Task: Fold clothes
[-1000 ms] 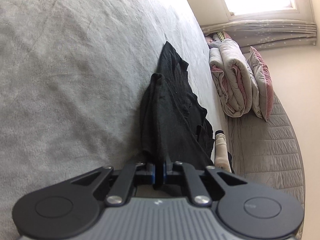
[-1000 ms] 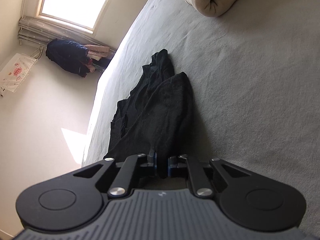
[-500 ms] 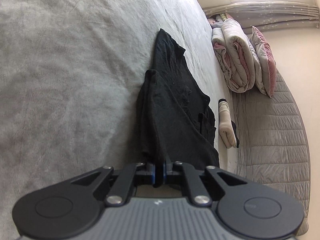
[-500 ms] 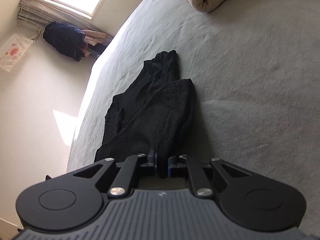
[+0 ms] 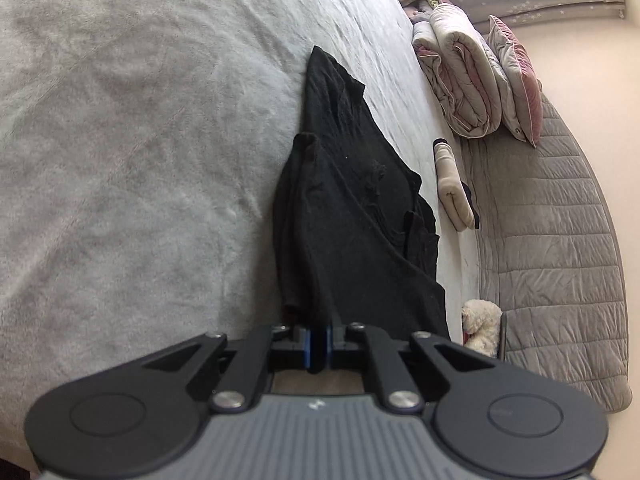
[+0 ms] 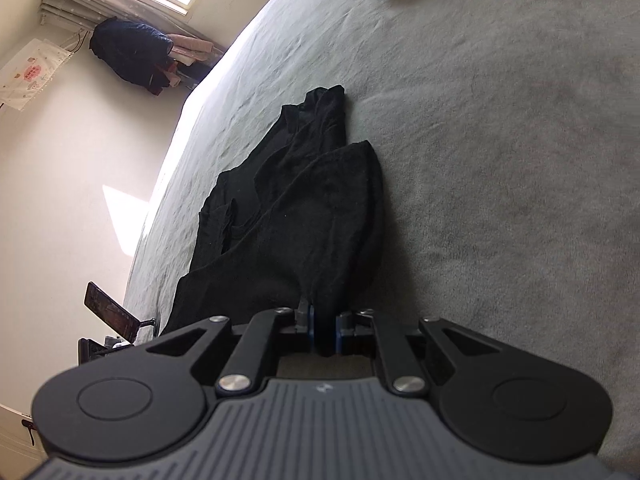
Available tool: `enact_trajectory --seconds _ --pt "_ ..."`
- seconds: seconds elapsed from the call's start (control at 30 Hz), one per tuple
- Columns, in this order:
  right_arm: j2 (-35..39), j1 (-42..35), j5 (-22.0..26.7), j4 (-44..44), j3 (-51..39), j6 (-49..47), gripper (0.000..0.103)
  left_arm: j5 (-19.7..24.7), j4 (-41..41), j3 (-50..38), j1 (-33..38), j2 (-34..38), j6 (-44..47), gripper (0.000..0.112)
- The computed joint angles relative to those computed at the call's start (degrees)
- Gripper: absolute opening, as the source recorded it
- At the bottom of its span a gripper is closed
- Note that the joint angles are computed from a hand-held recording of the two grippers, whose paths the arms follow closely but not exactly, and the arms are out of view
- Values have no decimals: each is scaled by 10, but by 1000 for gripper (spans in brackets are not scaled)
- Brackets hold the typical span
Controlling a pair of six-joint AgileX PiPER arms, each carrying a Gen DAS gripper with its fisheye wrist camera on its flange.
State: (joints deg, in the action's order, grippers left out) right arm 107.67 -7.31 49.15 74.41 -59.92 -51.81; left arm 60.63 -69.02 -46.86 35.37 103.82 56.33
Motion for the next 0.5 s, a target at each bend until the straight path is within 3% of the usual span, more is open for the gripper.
enact_trajectory --seconds 0.13,0.3,0.4,0.5 --pt "0 -6 -15 30 43 -36 12 -22 -32 45 10 0 82 7" --pt "-10 -27 -6 124 108 -137 18 -6 -134 121 50 13 291 11" --pt "-36 -33 -16 129 130 -159 24 -18 -122 121 54 -12 285 12" --pt "-81 -24 -62 109 144 -157 36 -63 -112 124 44 -76 275 31"
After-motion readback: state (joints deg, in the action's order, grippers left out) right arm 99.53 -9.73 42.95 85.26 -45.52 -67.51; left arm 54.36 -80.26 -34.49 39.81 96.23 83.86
